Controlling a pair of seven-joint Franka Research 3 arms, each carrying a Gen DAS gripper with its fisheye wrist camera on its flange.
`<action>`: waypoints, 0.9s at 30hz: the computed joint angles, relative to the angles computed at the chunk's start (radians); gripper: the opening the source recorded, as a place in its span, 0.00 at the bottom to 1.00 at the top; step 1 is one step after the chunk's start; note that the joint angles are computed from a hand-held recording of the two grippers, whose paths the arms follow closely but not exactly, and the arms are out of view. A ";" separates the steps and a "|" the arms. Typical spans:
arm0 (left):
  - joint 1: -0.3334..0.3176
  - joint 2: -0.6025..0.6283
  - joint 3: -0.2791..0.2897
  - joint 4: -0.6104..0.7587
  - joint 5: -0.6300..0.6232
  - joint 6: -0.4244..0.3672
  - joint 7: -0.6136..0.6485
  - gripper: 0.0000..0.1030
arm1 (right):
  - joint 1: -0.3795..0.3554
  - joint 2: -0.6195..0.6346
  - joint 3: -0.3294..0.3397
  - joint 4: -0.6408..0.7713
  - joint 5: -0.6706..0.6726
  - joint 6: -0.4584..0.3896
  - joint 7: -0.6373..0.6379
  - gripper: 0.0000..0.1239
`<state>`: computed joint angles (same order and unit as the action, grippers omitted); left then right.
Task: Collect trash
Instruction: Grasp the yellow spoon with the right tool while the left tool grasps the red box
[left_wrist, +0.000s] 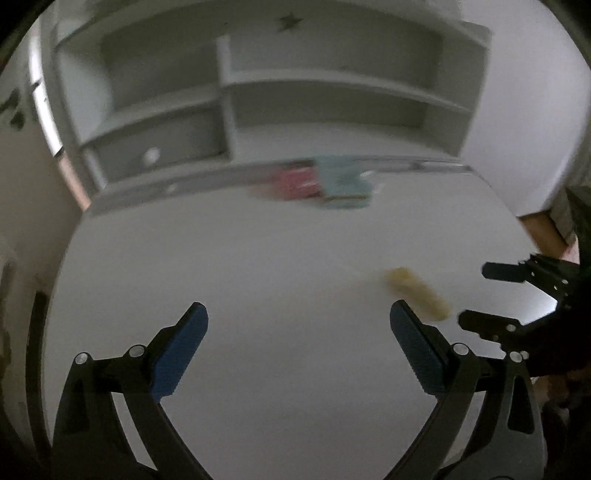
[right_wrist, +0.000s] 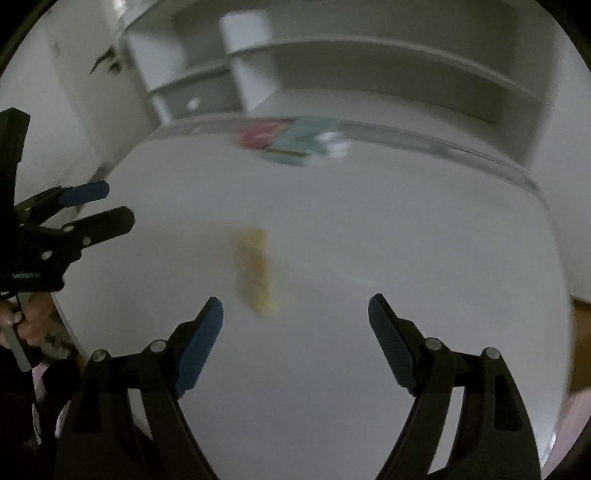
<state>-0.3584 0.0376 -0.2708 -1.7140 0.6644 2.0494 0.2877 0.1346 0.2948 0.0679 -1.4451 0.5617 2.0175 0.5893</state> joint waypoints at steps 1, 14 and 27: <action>0.005 -0.025 0.004 -0.035 -0.007 0.012 -0.007 0.93 | 0.016 -0.002 0.005 -0.009 -0.019 0.018 -0.002 0.63; 0.081 0.119 0.058 0.075 -0.043 0.155 0.119 0.93 | 0.053 0.018 0.013 -0.002 -0.080 0.057 0.022 0.11; 0.051 0.479 0.173 0.543 -0.123 0.004 0.211 0.93 | 0.031 0.060 0.015 0.065 -0.041 0.010 0.041 0.11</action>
<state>-0.3075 0.5162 -0.0977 -1.1712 0.5416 2.0530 0.4983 0.1652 0.3545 0.0834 -1.3799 0.5208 2.0280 0.6304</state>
